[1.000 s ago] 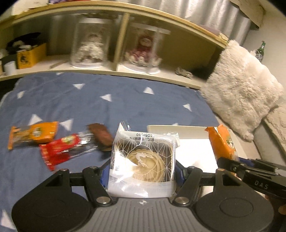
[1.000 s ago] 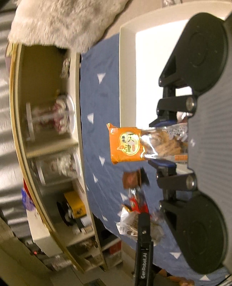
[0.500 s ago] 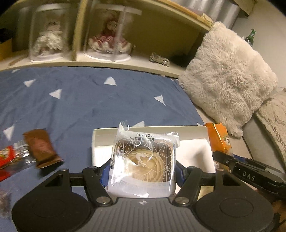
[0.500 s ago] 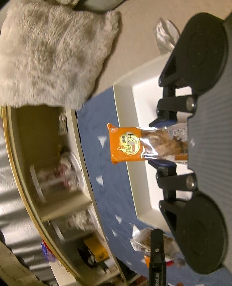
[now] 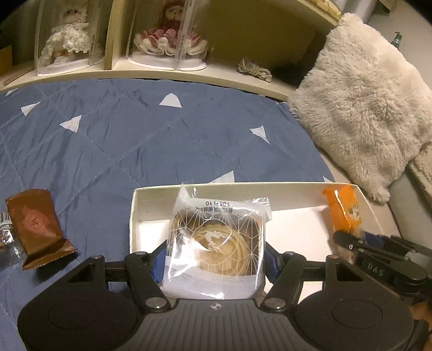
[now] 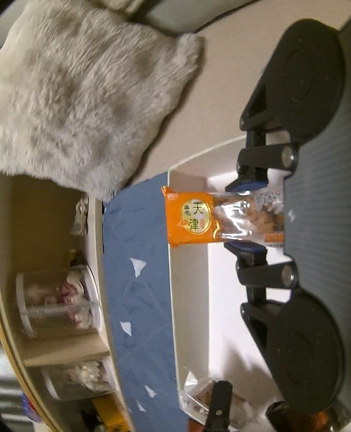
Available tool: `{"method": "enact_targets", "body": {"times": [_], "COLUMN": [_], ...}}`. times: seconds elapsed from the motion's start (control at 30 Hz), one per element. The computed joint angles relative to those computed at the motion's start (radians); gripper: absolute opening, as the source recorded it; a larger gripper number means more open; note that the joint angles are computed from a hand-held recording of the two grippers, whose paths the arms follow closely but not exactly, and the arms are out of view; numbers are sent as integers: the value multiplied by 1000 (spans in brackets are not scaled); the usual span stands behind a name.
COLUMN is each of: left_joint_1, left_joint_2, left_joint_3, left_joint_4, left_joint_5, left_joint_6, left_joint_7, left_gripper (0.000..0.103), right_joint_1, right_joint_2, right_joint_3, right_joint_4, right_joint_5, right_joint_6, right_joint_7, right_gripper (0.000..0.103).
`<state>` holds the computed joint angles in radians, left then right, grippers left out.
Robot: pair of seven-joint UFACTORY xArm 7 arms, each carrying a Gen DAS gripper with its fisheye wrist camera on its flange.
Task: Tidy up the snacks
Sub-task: 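Lower both packets into the tray and open both tools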
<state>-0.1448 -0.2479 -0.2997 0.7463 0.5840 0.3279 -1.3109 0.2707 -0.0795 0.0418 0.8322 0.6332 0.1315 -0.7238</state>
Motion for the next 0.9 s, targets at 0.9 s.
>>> {"method": "enact_targets", "body": {"times": [0.9], "left_joint_1": [-88], "left_joint_2": [-80], "left_joint_3": [-7], "left_joint_4": [64], "left_joint_5": [-40], "left_joint_6": [274], "left_joint_7": [55], "left_gripper": [78], "right_joint_1": [-64], "right_joint_2": [-117], "right_joint_3": [-40], "right_joint_4": [0], "right_joint_5": [-98], "right_joint_6": [199], "right_joint_7": [220], "right_gripper": [63]}}
